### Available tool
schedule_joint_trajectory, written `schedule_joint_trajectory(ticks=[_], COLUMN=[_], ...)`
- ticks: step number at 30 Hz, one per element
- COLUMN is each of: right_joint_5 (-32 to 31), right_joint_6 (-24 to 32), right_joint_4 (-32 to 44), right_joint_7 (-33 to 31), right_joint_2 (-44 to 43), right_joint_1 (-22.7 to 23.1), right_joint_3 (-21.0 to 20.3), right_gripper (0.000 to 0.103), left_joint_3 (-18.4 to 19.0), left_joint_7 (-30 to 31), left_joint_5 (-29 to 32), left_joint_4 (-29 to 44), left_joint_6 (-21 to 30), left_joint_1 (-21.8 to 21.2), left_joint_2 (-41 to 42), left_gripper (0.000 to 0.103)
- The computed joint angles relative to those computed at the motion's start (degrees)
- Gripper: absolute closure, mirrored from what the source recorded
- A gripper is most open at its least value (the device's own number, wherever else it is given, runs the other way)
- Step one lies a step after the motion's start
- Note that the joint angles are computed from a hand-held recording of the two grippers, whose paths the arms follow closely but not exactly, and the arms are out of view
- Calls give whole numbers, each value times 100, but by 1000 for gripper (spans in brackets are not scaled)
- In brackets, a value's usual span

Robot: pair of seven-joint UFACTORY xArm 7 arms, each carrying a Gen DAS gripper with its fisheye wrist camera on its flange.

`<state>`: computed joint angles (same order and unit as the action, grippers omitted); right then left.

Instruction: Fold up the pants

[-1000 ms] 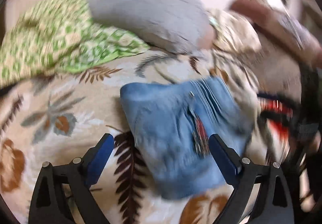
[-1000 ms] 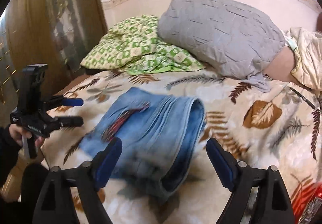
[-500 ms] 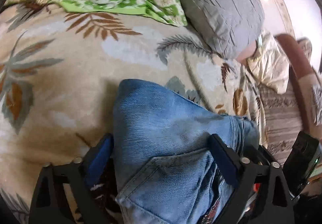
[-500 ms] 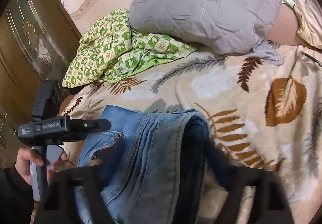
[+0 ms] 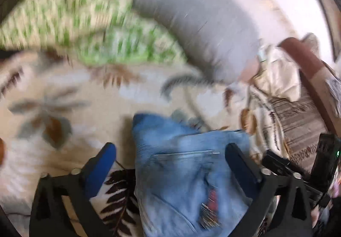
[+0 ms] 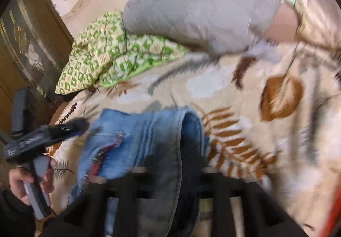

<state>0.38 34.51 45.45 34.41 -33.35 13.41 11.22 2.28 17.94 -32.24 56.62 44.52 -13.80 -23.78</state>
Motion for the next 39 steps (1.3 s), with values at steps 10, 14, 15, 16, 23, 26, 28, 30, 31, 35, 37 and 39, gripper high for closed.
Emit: schedule_joint_trajectory(ticks=[10, 14, 15, 16, 23, 26, 28, 30, 31, 35, 37, 39], right_joint_5=[-1437, -1231, -1160, -1046, -915, -947, -887, -853, -831, -738, -694, -658], right_joint_6=[2488, 3535, 3802, 4029, 4853, 4909, 4896, 4899, 4906, 4863, 4847, 4849], right_joint_4=[982, 1077, 1098, 1114, 1357, 1433, 1447, 1464, 1470, 1440, 1403, 1380], right_joint_7=[1287, 1712, 1784, 1922, 2094, 2050, 2017, 1955, 1918, 1857, 1838, 1837], right_joint_2=[-1939, -2495, -2586, -2672, -2994, -3127, -3181, -3199, -3200, -3243, -3267, -3286], right_joint_1=[-1004, -882, -845, -806, -691, -794, -830, -885, -900, -937, -936, -946], right_joint_3=[1546, 2059, 2162, 2323, 2881, 2871, 2821, 2799, 2794, 2787, 2782, 2781], right_gripper=[0, 0, 0, 0, 0, 0, 0, 0, 0, 0, 0, 0], left_joint_3=[-660, -868, -881, -867, -788, -736, -740, -762, -763, -806, -830, -827], left_joint_7=[-756, -1307, -1442, -1549, -1694, -1670, -1678, -1690, -1686, -1685, -1682, -1693], left_joint_5=[1691, 2097, 2150, 2184, 2527, 2524, 2514, 2512, 2502, 2513, 2532, 2524], left_joint_4=[-1371, -1978, -2131, -2211, -2401, -2370, -2350, -2356, -2356, -2365, -2338, -2312], left_joint_6=[-748, -446, -313, -168, 746, 894, 939, 996, 1032, 1124, 1207, 1273], left_joint_1=[315, 388, 354, 299, 91, 18, 15, 16, -2, -4, -1, -2], left_joint_2=[-3093, -4092, -4326, -4476, -5241, -5391, -5406, -5435, -5436, -5445, -5417, -5390], left_gripper=[0, 0, 0, 0, 0, 0, 0, 0, 0, 0, 0, 0])
